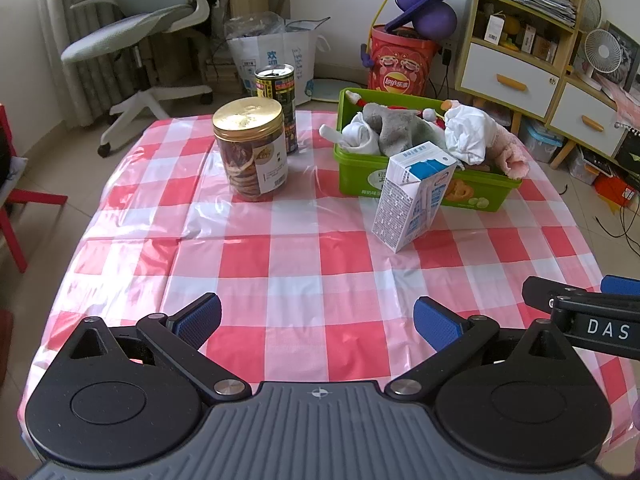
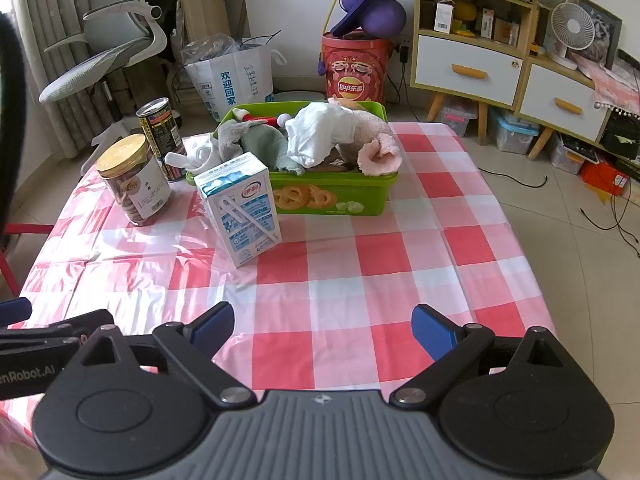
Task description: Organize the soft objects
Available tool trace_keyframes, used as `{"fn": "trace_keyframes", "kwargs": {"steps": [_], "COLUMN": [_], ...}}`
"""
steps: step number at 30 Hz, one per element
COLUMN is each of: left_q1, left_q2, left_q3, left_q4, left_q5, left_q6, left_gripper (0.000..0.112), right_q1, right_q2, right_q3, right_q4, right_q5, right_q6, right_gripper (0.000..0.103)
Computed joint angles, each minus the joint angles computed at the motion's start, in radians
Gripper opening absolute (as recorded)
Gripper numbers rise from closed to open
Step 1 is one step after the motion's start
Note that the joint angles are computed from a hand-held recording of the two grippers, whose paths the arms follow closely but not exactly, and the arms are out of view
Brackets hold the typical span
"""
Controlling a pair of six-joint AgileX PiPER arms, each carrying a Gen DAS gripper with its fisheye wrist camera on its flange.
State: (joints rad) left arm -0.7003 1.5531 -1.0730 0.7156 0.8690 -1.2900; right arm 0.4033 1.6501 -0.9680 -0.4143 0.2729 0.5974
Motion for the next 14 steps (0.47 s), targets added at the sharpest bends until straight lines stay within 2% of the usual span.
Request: {"fn": "trace_keyframes", "kwargs": {"steps": [12, 14], "left_q1": [-0.004, 0.007], "left_q2": [0.003, 0.006], "left_q3": [0.005, 0.012], "left_q4": [0.012, 0.007], "left_q5": [0.006, -0.014], "left_q6": [-0.015, -0.006], "left_gripper": [0.098, 0.098], "right_q1": [0.000, 0.001], "right_q2": [0.001, 0.006], "right_q3": [0.001, 0.001], "right_q4": [-0.002, -0.011], "right_q5": [-0.001, -0.004], "right_q6": [0.002, 0.010], "right_gripper": [0.075, 0.075]}}
